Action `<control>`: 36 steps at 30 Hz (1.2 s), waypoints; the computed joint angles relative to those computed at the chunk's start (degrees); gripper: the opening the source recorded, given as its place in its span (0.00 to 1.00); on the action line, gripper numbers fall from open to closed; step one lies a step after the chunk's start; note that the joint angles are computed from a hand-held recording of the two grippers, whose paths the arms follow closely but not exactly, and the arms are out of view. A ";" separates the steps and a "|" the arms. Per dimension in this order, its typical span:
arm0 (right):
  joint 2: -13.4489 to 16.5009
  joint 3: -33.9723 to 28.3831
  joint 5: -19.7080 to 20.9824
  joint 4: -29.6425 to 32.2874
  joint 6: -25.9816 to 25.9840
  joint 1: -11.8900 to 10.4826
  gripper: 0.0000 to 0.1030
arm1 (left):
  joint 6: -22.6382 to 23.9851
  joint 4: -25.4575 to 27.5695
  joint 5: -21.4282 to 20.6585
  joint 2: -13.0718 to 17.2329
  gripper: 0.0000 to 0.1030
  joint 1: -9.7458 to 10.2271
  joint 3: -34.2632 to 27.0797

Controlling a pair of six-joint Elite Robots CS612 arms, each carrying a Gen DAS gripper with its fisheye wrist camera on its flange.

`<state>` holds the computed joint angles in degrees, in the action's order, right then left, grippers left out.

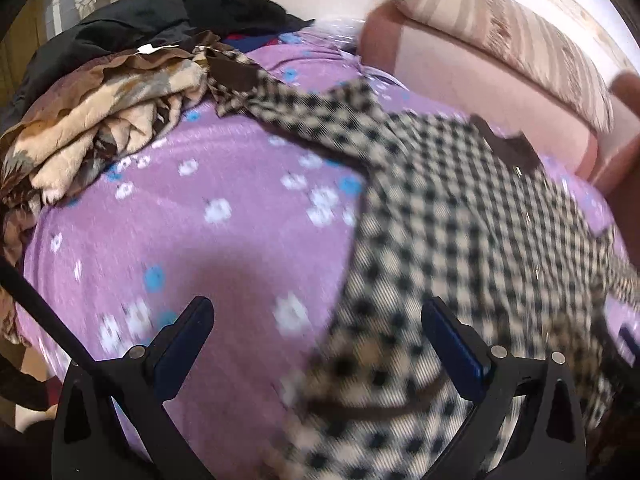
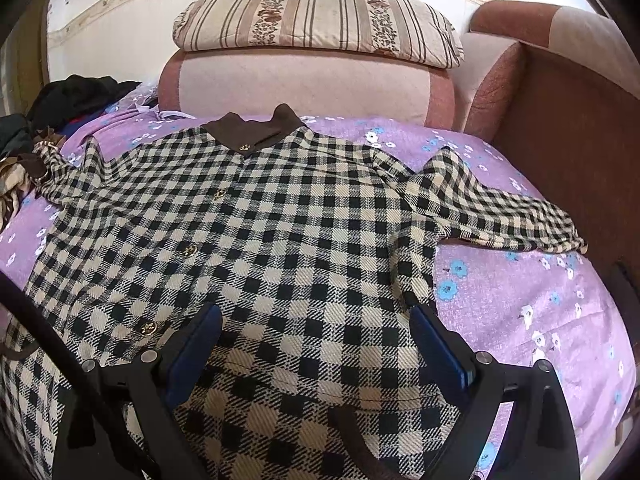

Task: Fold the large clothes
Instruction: 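Grasp the sleeve cuff beside the clothes pile with the left gripper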

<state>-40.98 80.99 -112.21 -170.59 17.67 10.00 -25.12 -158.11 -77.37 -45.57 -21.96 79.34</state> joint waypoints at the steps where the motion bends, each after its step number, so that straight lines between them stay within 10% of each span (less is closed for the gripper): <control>1: -0.04 0.04 0.24 0.21 0.27 -0.09 0.94 | -0.20 -0.05 -0.14 0.48 1.00 0.70 -1.33; 11: 0.97 -1.29 0.01 2.93 -0.01 0.02 0.94 | 10.84 -3.02 9.76 9.72 1.00 4.46 -17.95; 21: 2.38 -3.59 2.90 8.66 0.02 -0.53 0.94 | 4.19 6.96 -0.01 21.10 0.99 8.41 -38.65; 24: 2.49 -3.70 3.81 8.93 0.43 -0.78 0.95 | 2.48 13.53 -1.08 23.24 0.44 8.97 -43.15; 25: 2.51 -3.70 3.97 8.97 0.52 -0.82 0.95 | 1.14 17.51 -1.74 24.02 0.06 9.32 -45.20; 36: 2.74 -4.18 4.29 9.44 0.68 -0.92 0.96 | -6.65 0.74 6.61 14.90 0.00 10.22 -30.67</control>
